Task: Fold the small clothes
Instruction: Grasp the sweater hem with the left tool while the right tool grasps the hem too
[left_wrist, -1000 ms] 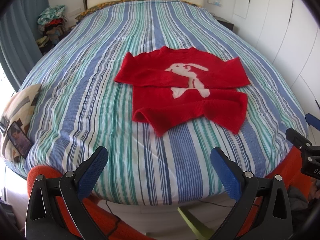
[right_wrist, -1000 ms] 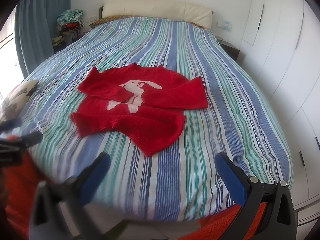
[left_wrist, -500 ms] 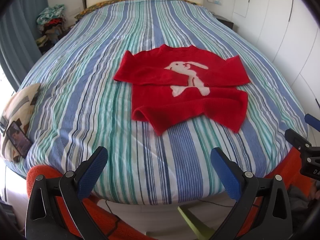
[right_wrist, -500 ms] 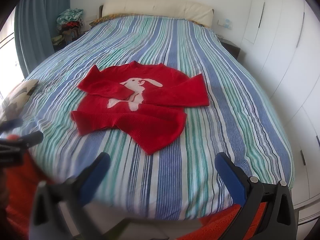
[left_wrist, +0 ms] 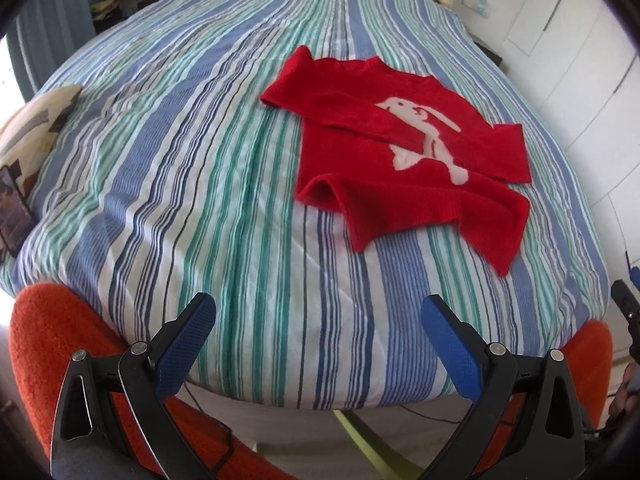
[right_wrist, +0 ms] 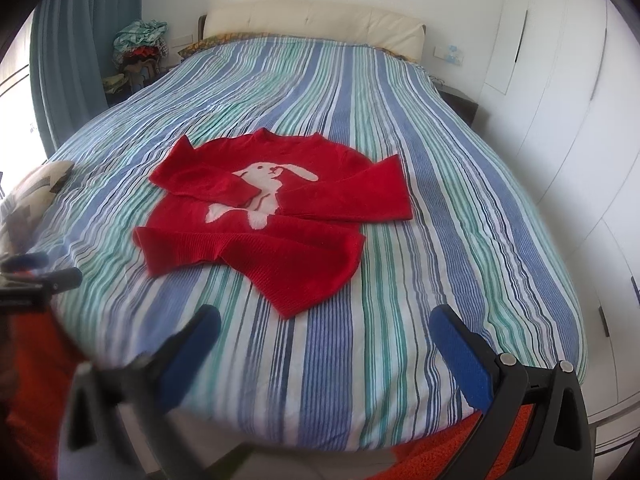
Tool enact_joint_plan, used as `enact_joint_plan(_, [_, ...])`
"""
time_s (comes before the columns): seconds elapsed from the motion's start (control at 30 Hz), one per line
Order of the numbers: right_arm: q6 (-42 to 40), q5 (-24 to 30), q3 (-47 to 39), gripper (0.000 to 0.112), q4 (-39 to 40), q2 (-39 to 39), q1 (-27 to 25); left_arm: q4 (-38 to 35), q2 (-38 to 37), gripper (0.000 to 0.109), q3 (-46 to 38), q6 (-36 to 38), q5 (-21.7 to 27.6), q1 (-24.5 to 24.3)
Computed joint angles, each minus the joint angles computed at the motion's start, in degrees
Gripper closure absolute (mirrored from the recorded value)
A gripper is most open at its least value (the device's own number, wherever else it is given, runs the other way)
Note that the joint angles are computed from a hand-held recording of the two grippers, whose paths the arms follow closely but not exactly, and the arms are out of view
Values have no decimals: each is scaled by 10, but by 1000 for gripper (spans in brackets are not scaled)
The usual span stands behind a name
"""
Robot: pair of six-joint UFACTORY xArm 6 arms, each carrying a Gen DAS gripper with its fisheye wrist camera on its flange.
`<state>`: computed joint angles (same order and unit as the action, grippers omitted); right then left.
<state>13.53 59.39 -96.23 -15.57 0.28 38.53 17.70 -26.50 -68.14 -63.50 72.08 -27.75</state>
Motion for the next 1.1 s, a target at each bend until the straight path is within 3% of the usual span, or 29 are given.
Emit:
enact_joint_plan(0.17, [-28,-55,38,10,28,-9,-36,-75,1,6,63,48,-126,65])
enact_joint_plan(0.3, [-100,-97,62,10,220,22,-83,-142,63,8,76,109,-235,97])
enact_joint_plan(0.4, [-134,-87,58,10,376,78,-112,-149,108,16,64,126,-269,103])
enact_joint_plan(0.5, [-139,-86,41,25,485,141,-124,-162,133,45,64,149,-313,114])
enact_joint_plan(0.53, [-142,-79,29,33,519,163,-126,-187,138,78,68,164,-329,119])
enact_joint_plan(0.57, [-150,-73,15,47,551,185,-129,-234,138,104,72,192,-338,126])
enact_joint_plan(0.6, [-150,-78,7,58,566,200,-128,-266,133,104,76,205,-339,132])
enact_joint_plan(0.63, [-144,-74,-5,89,573,213,-129,-277,118,105,84,211,-340,135])
enact_joint_plan(0.67, [-136,-51,-25,106,585,227,-135,-286,101,105,87,223,-331,137])
enact_joint_plan(0.8, [-168,16,-39,107,630,199,-162,-310,31,106,63,296,-210,132])
enact_joint_plan(0.9, [-167,108,-54,107,619,164,-186,-312,14,105,45,327,-123,121])
enact_joint_plan(1.0, [-141,174,-82,107,552,167,-189,-300,37,104,58,323,-115,114])
enact_joint_plan(1.1, [-143,154,-66,106,508,183,-168,-312,42,103,94,306,-137,125])
